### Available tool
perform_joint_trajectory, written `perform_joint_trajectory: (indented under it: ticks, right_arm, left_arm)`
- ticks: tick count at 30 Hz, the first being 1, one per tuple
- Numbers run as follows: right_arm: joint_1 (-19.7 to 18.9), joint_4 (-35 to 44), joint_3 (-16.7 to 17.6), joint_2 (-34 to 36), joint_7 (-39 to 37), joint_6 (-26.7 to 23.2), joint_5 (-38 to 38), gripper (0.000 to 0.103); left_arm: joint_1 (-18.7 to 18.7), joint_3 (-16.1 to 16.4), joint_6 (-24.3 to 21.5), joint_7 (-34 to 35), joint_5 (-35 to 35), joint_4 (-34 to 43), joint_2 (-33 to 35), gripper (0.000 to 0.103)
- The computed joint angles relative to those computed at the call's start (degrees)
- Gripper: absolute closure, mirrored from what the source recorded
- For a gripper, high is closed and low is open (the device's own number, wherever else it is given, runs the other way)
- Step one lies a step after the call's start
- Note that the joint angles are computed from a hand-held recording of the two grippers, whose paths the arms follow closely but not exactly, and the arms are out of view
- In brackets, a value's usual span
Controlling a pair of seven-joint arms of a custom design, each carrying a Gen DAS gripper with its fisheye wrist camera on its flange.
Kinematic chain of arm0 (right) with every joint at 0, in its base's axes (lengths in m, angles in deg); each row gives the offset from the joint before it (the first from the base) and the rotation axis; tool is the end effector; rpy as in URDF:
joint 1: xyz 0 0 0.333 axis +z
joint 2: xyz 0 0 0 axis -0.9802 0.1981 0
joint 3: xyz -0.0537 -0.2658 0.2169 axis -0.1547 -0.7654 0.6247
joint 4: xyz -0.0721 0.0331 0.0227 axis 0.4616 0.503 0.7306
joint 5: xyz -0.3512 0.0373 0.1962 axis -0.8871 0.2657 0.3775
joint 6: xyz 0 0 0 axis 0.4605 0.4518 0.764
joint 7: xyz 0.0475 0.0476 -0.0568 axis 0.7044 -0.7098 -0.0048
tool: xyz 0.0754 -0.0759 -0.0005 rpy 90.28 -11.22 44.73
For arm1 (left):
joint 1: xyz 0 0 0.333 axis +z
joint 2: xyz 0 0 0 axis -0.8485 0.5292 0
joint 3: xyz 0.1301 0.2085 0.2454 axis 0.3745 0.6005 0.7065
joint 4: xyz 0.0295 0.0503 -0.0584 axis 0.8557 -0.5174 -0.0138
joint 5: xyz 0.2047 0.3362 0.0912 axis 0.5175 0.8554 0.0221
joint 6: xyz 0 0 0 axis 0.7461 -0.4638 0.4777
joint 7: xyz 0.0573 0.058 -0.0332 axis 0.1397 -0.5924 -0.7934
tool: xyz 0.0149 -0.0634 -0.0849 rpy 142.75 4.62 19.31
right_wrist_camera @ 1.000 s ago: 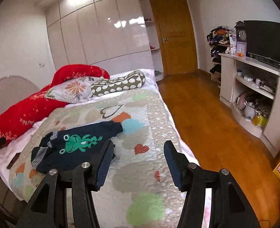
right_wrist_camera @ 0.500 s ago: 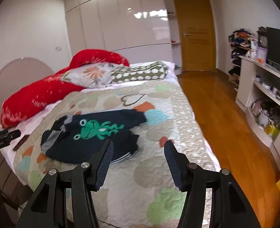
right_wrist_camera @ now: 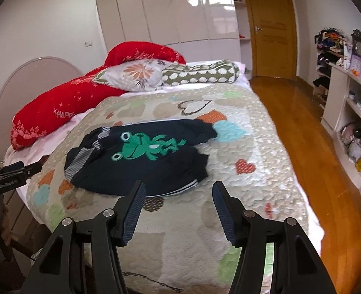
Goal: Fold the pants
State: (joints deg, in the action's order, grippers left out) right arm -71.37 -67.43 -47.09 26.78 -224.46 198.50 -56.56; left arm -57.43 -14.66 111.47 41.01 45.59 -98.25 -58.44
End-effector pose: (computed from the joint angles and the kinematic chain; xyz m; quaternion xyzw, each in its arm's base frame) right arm 0.3520 0.2609 0.4672 -0.5609 0.7026 -0.2674 0.3468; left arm 0.4793 -0.1378 0.4902 -0.5844 0.7107 -0.2860 0.2676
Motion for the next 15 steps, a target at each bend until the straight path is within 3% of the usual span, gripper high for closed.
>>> perform_joint_trajectory:
  ticks: [7, 9, 11, 12, 15]
  right_arm:
    - [2.05, 2.91, -0.70, 5.26, -1.24, 0.22, -1.02, 0.041]
    - [3.07, 3.61, -1.56, 6.85, -1.69, 0.62, -1.19, 0.037]
    - [4.30, 4.95, -3.69, 9.81, -4.12, 2.92, -0.03, 0.036]
    - [5.06, 5.73, -4.97, 11.28, -6.46, 4.06, 1.31, 0.036]
    - [8.26, 9.65, -10.03, 16.92, -20.89, 7.24, 11.06, 0.036]
  left_arm:
    - [-2.40, 2.51, -1.17, 2.81, -3.43, 0.40, 1.57, 0.015]
    - [-3.75, 3.60, -1.54, 5.53, -4.79, 1.44, 2.72, 0.015]
    - [-7.24, 6.23, -2.98, 12.21, -9.84, 4.15, 4.81, 0.015]
    - [-10.48, 8.81, -4.49, 19.07, -16.37, 6.55, 6.36, 0.015]
    - [-13.17, 10.83, -9.75, 34.31, -32.33, 15.22, 11.20, 0.015]
